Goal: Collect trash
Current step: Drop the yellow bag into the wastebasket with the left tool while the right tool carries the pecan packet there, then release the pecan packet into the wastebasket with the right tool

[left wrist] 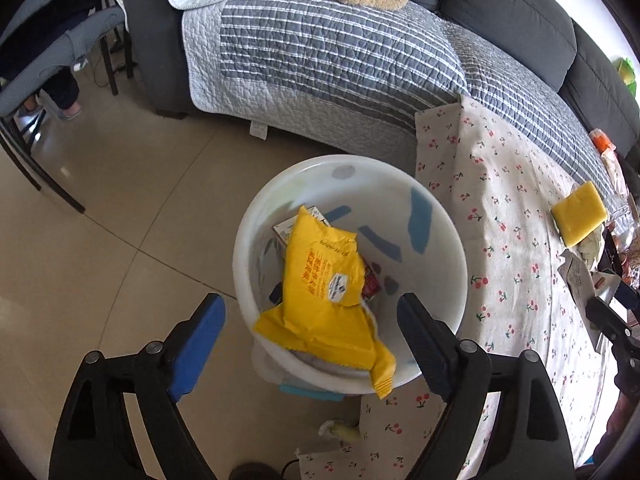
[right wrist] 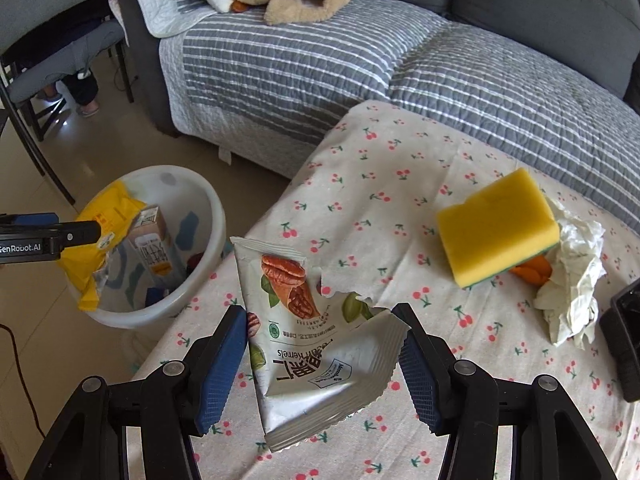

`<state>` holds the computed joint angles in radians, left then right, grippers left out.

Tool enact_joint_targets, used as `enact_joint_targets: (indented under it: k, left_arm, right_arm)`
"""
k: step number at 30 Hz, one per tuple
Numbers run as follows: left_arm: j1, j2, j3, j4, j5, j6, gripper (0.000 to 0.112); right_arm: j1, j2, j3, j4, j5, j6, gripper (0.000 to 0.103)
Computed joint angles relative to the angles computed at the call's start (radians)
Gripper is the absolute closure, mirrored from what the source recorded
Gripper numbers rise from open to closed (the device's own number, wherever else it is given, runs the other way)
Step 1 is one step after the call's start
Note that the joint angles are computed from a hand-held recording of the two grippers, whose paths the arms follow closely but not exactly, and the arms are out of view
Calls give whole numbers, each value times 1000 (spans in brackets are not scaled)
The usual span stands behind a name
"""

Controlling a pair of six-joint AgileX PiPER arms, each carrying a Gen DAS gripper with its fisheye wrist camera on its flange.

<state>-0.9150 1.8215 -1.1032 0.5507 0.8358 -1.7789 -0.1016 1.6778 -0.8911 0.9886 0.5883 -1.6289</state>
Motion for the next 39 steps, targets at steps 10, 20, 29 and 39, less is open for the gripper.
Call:
enact_joint_targets:
  k: [10,20,29,39]
  left_arm:
    - [-61,-119,149,-39,37,-37,22]
    - [-97,-186,229,-49,63,-62,22]
    - [-86,-186,234,-61,52,-45,22]
    - [-104,-133,133,-55,94,-10,19]
  right_arm:
    - [166,26,0,46,-32,68,40]
    - [371,95,-14,178,-66,93,40]
    - [368,108,-18,219,-18,78,11]
    - [264,80,-25,90,-25,183,10]
